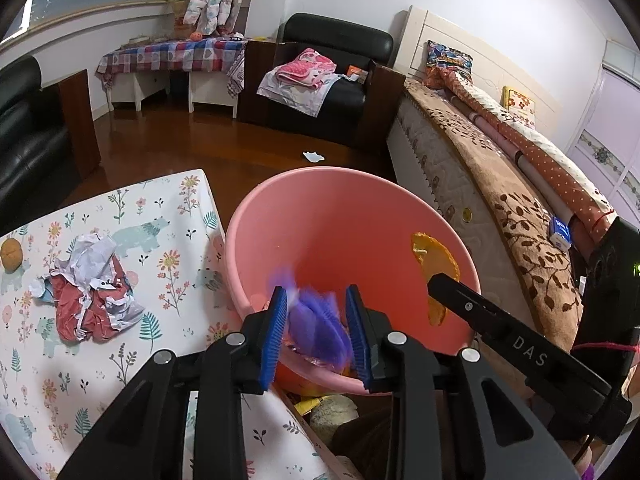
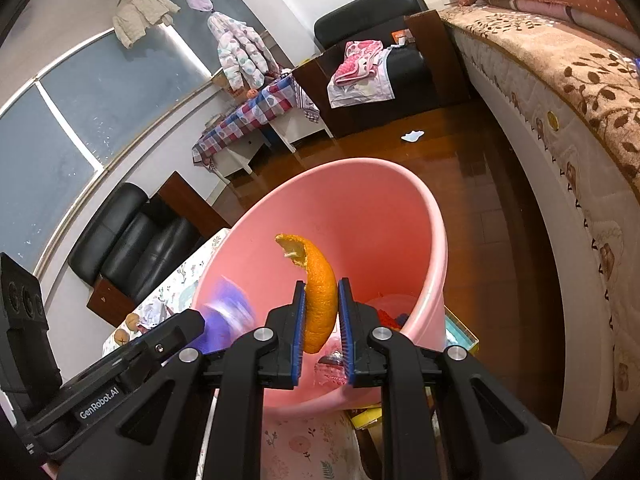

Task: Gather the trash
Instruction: 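Open both tools to drop the purple cloth and orange peel into the bucket, then move both open tools from the bucket to the crumpled red paper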

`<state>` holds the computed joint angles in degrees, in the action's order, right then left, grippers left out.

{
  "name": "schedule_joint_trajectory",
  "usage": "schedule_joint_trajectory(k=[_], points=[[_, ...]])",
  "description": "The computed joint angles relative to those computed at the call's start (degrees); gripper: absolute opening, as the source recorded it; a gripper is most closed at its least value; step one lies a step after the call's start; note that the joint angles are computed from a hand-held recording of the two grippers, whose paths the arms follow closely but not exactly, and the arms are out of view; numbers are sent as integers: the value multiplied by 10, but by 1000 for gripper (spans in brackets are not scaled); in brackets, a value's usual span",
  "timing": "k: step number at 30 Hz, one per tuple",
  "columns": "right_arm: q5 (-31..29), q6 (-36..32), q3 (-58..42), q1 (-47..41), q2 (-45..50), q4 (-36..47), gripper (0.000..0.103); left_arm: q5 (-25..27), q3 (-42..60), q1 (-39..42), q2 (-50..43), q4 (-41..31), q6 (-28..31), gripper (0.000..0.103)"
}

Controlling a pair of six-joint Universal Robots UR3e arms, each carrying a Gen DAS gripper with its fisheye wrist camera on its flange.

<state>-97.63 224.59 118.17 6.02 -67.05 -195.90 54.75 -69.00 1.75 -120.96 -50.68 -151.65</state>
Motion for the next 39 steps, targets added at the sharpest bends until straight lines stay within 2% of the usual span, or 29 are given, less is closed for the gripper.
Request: schedule_joint_trajectory(k=[5,12,17,21,33,39], points=[[-6,3,-4,2,2,4,16,-10,-7,7,6,-6,10,40],[-21,15,-12,9,6,14,17,-22,-16,22,17,-16,13,41],[-21,28,-12,10,3,25,27,-28,-28,32,28,-18,17,41],[-29,26,-16,17,0,27,29,-35,-33,48,38,-22,20,41],[-81,7,-71,76,-17,86,29,-52,-83,154,86,-23,52,41],[-86,-4,-120,109,-2,122,29,-54,-83,207,85,-55,65,41]])
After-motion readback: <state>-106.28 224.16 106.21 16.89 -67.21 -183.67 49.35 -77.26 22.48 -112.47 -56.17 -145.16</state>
